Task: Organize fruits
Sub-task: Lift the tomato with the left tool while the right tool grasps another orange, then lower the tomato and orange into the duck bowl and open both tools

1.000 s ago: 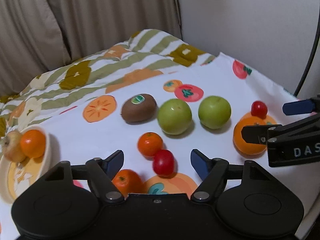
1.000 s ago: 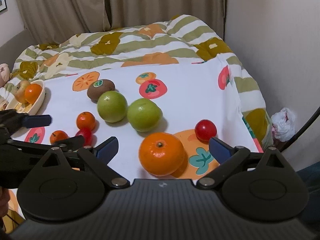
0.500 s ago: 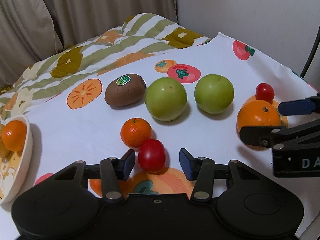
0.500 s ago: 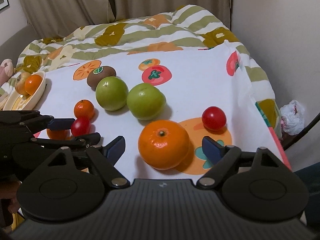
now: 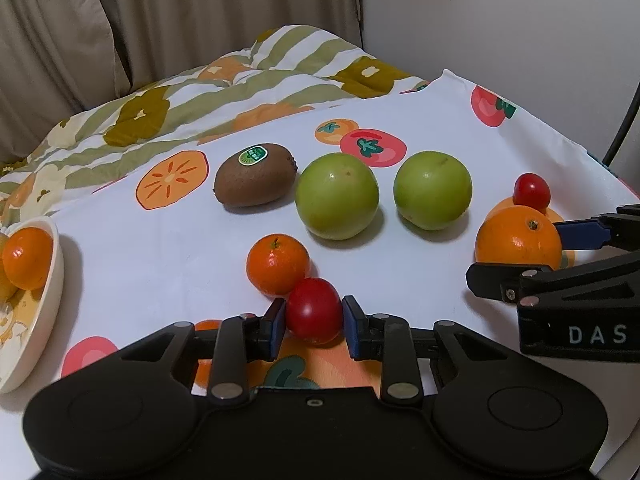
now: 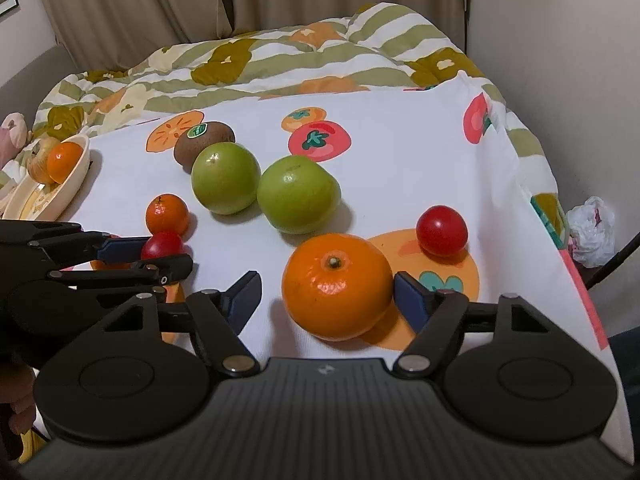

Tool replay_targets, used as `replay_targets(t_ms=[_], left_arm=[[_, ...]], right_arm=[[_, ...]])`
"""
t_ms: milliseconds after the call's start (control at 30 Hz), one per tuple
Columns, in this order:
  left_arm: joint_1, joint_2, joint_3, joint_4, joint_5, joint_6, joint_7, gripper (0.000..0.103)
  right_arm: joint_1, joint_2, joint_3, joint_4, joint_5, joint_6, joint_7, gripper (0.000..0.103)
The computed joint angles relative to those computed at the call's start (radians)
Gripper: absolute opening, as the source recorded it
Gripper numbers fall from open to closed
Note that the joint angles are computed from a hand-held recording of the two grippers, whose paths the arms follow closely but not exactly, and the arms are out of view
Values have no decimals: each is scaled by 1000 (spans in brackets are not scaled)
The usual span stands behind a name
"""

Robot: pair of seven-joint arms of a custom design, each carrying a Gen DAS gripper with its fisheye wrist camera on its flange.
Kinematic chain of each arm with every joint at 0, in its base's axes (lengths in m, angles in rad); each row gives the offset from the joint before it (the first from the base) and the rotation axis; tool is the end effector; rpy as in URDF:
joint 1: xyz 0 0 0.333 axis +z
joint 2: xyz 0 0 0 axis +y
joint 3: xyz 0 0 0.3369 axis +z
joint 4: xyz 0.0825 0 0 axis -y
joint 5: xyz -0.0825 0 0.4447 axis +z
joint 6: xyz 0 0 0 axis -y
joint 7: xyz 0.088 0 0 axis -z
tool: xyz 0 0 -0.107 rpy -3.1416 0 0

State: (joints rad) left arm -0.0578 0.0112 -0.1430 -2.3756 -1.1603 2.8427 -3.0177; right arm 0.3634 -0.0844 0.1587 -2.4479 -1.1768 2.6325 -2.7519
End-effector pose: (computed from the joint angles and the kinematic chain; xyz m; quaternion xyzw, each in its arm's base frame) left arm 0.5526 -0.0633 0.3226 -0.3361 0.8804 -0.2833 0.1779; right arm 0.4457 0.2823 0.3255 -0.4981 0.7910 -0.2562 0.2460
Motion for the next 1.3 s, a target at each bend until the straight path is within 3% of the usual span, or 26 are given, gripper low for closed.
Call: replay_targets(t_ms=[167,267,933,1300], left_arm=[[5,-15,7,-17,4,-6,-4,33],[4,-26,11,-28,4,-5,-8,33],[1,-178,86,-86,-26,-58,-35,33],[37,-243,162,-64,22,-64,-127,33]], right_arm=[[0,9,-3,6,-2,-8,2,83],[0,16,-6,10,10,-12,-12,76],[14,-48,18,27,73,-15,-117,75],[30,-5,40,170,94,10,-232,75]])
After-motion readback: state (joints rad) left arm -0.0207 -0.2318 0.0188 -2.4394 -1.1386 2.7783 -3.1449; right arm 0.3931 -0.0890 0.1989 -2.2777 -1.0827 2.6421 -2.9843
